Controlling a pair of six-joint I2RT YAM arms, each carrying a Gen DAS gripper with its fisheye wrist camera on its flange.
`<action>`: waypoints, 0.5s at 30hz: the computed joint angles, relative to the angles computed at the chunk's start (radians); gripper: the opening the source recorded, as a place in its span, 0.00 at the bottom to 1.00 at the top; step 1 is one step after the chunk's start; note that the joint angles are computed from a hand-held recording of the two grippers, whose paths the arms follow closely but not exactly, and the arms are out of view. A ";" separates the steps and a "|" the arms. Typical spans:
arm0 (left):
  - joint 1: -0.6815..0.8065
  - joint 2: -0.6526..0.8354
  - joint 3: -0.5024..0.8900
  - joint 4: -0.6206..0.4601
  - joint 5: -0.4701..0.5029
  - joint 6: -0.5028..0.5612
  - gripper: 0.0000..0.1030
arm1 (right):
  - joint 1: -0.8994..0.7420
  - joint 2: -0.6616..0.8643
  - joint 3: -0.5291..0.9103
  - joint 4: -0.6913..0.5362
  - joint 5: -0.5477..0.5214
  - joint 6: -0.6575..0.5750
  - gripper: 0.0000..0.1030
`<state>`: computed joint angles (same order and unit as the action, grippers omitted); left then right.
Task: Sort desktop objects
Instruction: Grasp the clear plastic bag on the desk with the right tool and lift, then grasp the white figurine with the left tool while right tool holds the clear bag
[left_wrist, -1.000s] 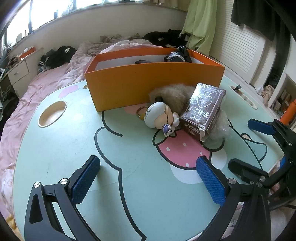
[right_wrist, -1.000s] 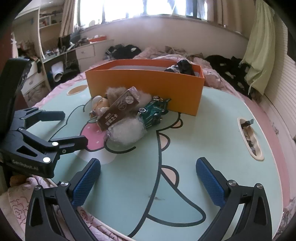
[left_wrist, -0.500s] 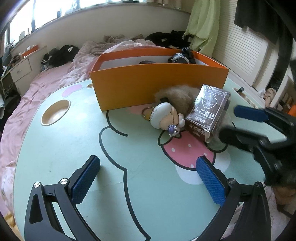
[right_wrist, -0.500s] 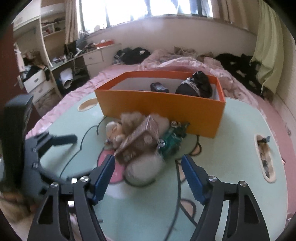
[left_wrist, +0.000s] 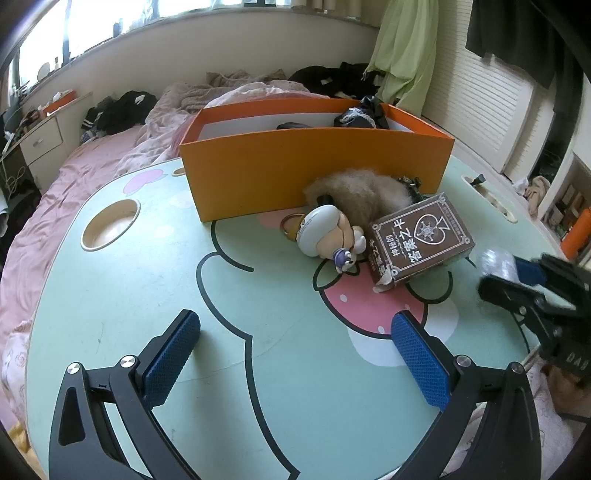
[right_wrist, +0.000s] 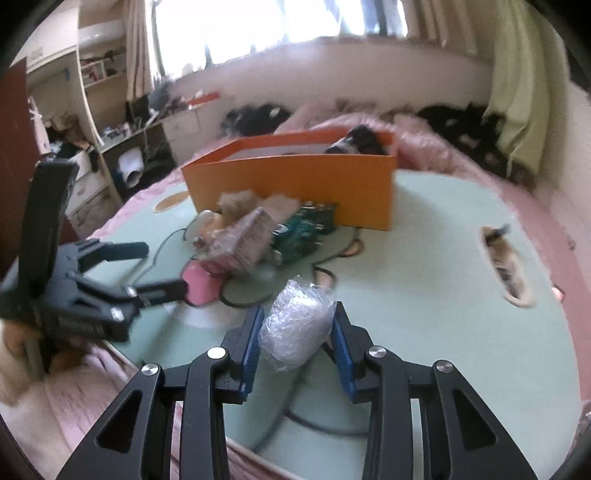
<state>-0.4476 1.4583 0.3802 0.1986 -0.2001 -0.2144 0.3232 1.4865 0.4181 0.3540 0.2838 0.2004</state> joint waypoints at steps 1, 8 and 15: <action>0.001 -0.008 -0.005 0.005 0.002 -0.004 1.00 | 0.023 -0.005 -0.039 0.050 0.052 -0.004 0.35; 0.036 -0.109 0.013 -0.002 0.038 0.010 0.96 | 0.062 0.009 -0.073 0.102 0.104 -0.020 0.47; 0.057 0.117 0.238 -0.099 0.061 0.023 0.73 | 0.056 -0.011 -0.049 0.062 0.097 -0.017 0.48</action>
<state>-0.3909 1.5758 0.6182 0.0998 -0.1394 -0.1911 0.3795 1.4757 0.3692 0.4165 0.3811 0.1832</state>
